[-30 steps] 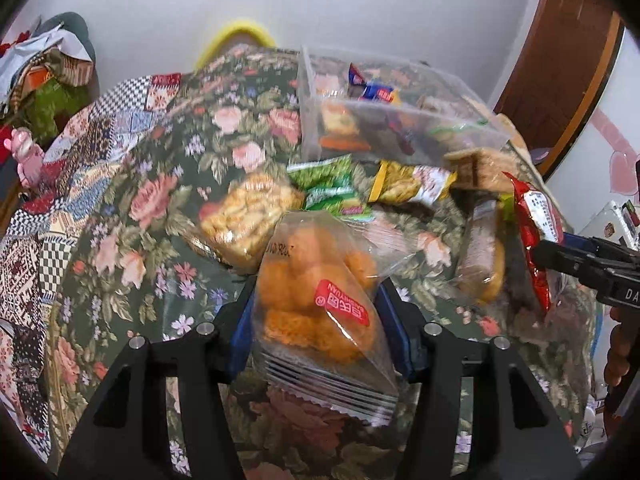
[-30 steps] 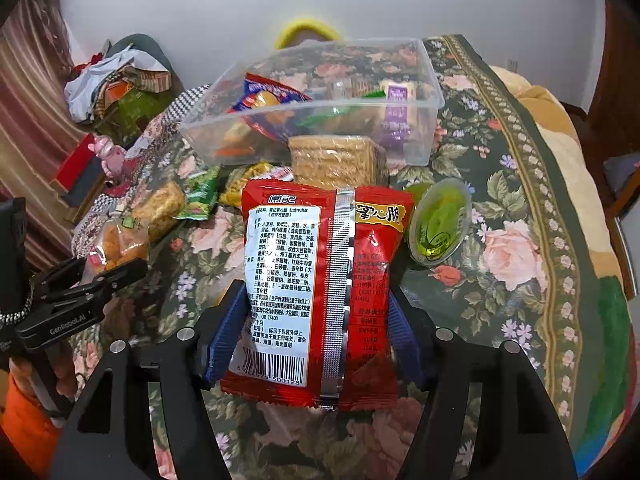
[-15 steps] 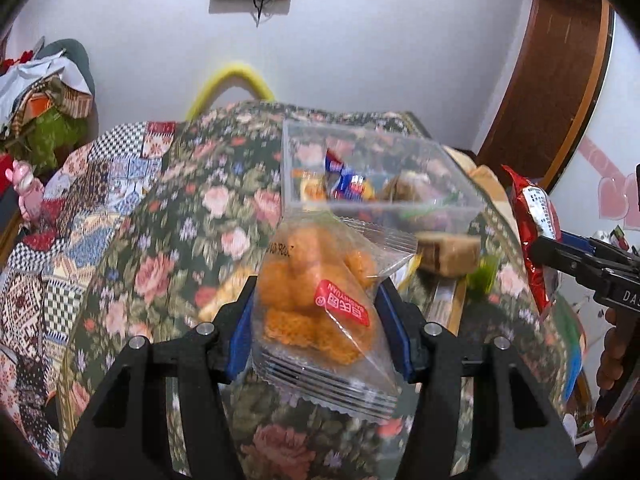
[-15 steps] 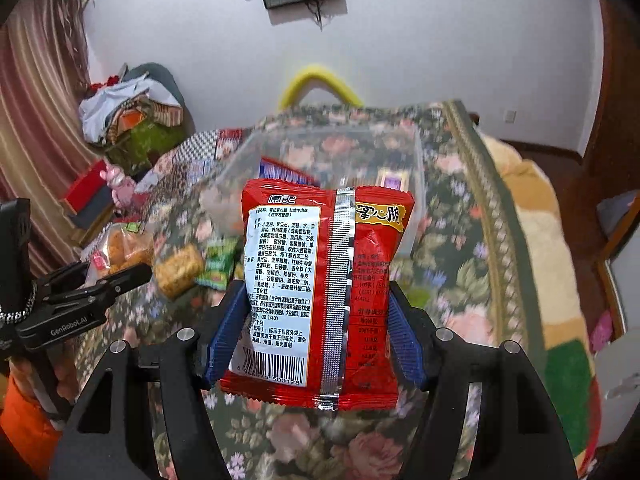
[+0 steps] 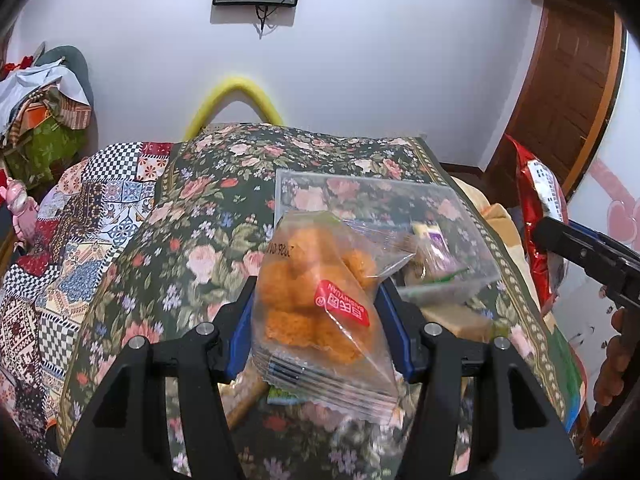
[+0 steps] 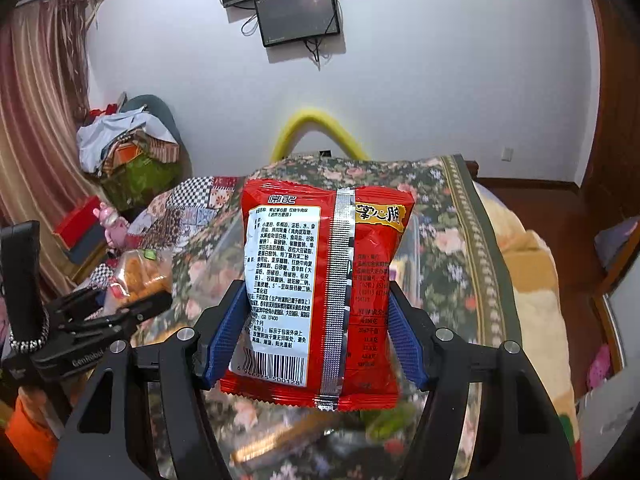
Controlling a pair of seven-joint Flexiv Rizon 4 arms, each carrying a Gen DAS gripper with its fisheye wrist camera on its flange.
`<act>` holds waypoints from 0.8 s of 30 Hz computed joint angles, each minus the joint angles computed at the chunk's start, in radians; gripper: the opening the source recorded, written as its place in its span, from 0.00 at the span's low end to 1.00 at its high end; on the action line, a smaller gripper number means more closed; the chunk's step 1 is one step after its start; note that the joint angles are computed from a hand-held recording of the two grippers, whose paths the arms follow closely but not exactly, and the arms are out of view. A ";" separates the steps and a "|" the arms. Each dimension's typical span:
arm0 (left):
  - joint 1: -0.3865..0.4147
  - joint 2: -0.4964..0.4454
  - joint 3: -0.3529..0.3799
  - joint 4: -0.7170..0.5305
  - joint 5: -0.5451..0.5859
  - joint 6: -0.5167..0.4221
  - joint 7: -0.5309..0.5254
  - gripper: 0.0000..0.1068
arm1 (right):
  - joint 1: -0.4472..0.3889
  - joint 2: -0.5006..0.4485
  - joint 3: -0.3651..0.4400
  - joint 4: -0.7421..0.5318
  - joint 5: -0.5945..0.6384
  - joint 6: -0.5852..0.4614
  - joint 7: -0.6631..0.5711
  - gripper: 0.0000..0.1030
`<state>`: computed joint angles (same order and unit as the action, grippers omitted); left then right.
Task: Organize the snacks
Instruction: 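Drop the orange bag with the left tool while the right tool drops the red bag in the box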
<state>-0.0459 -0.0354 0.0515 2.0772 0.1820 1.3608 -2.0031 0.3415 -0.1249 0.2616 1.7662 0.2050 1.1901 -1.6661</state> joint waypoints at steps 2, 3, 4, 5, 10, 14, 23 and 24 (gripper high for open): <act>0.004 -0.028 -0.001 -0.030 -0.001 -0.006 -0.001 0.53 | 0.004 -0.017 -0.002 -0.017 -0.007 0.002 0.001 0.62; 0.004 -0.040 0.001 -0.044 0.002 -0.010 -0.005 0.53 | 0.008 -0.029 -0.003 -0.027 -0.015 0.002 0.005 0.62; 0.004 -0.057 0.003 -0.060 0.000 -0.011 -0.005 0.53 | 0.012 -0.044 -0.005 -0.039 -0.028 0.002 0.014 0.62; 0.004 -0.070 0.004 -0.069 -0.010 -0.009 0.002 0.53 | 0.014 -0.055 -0.006 -0.048 -0.039 0.000 0.020 0.62; 0.004 -0.142 -0.003 -0.115 -0.094 -0.005 0.074 0.53 | 0.032 -0.121 -0.017 -0.090 -0.118 -0.011 0.077 0.62; -0.014 -0.198 0.013 -0.167 -0.113 -0.024 0.107 0.53 | 0.033 -0.172 -0.014 -0.135 -0.154 -0.053 0.103 0.62; -0.023 -0.273 0.032 -0.219 -0.168 -0.041 0.134 0.53 | 0.041 -0.244 -0.016 -0.211 -0.217 -0.148 0.132 0.62; -0.023 -0.276 0.032 -0.218 -0.173 -0.037 0.140 0.53 | 0.042 -0.246 -0.016 -0.214 -0.220 -0.151 0.129 0.62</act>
<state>-0.0690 -0.3117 0.0832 1.8593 0.0088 1.3243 -1.8634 0.3839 -0.3713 0.2458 1.5526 -0.0150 1.0387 -1.5368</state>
